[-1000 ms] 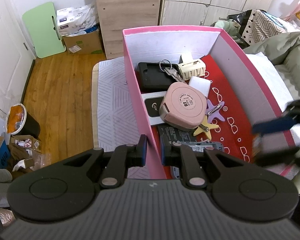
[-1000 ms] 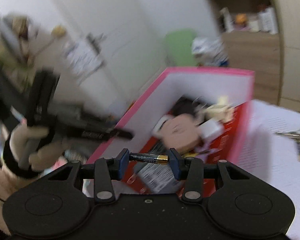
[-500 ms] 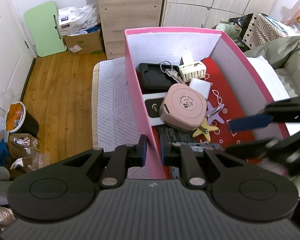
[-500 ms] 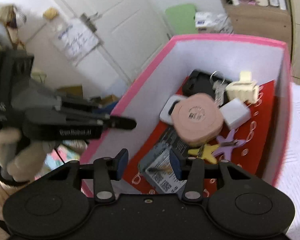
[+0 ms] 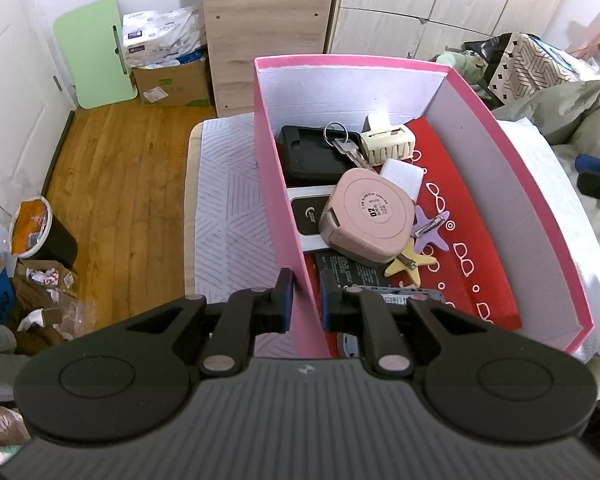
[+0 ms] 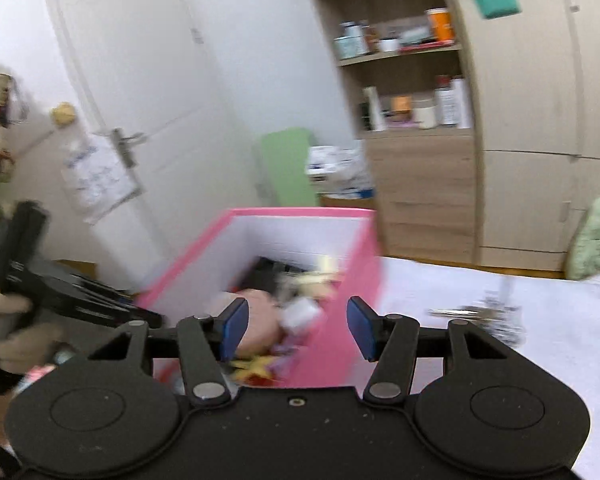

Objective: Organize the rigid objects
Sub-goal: 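Carry the AA battery into the pink box and release, then return right gripper to the bed and grasp the second AA battery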

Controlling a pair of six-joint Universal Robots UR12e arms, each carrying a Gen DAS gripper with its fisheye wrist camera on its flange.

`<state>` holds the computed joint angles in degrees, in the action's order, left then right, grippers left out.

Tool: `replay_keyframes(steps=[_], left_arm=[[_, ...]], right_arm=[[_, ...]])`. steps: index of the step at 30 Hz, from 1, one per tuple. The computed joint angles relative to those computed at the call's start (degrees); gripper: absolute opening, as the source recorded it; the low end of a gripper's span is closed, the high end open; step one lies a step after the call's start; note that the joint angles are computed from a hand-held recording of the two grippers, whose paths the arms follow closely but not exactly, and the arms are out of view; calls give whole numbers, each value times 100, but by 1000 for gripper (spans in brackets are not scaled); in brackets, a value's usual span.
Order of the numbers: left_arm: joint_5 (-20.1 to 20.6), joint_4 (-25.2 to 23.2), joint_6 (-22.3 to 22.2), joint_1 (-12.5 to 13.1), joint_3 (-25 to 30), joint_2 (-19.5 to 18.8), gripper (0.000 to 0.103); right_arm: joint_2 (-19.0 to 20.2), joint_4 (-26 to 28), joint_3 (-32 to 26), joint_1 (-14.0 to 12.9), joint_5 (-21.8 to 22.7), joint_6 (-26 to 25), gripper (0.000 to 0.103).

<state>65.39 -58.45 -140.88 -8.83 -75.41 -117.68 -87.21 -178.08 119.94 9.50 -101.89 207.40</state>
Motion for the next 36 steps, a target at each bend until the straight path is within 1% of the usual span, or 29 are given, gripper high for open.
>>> replay_keyframes(steps=[1, 2, 3, 4, 5, 7, 9, 12, 14, 16, 17, 18, 19, 22, 25, 28, 29, 31, 36], left_arm=[[1, -11, -11, 1, 5, -2, 12], [7, -36, 1, -1, 18, -8, 12], [5, -59, 35, -2, 32, -14, 12], [6, -76, 40, -3, 44, -20, 12], [11, -83, 32, -3, 49, -21, 12], [56, -30, 27, -17, 25, -10, 12], [102, 47, 3, -32, -16, 7, 12], [162, 113, -65, -48, -45, 23, 12], [205, 145, -73, -63, -62, 33, 12], [237, 214, -107, -72, -98, 48, 12], [246, 234, -122, -75, -105, 51, 12], [252, 237, -152, -76, -107, 53, 12], [257, 226, -172, -75, -101, 52, 12], [312, 228, -198, -90, -94, 53, 12], [385, 257, -203, -115, -102, 60, 12], [416, 230, -236, -124, -79, 52, 12], [416, 218, -244, -125, -73, 51, 12], [437, 232, -252, -131, -80, 56, 12], [497, 216, -242, -149, -58, 47, 12]], right_arm=[[-22, 114, 39, 1, -165, 15, 60], [-65, 265, 79, -27, -232, 36, 60], [-107, 396, 116, -67, -197, 99, 60], [-126, 442, 158, -115, -99, 198, 60], [-162, 436, 221, -198, 95, 292, 60], [-207, 412, 295, -315, 357, 330, 60], [-194, 414, 304, -363, 320, 144, 59], [-102, 533, 235, -353, 8, -348, 55], [-44, 640, 211, -424, -109, -650, 46], [46, 676, 170, -477, -255, -767, 41], [96, 631, 163, -530, -183, -874, 37], [105, 671, 154, -572, -93, -972, 36], [148, 768, 116, -601, -94, -1048, 33], [262, 885, 46, -629, -241, -1158, 33], [348, 1041, 10, -664, -442, -1187, 33], [395, 1180, 17, -774, -312, -1072, 33], [403, 1260, 24, -808, -255, -972, 27], [389, 1061, 123, -851, -134, -847, 11], [304, 920, 221, -788, -110, -666, 11]])
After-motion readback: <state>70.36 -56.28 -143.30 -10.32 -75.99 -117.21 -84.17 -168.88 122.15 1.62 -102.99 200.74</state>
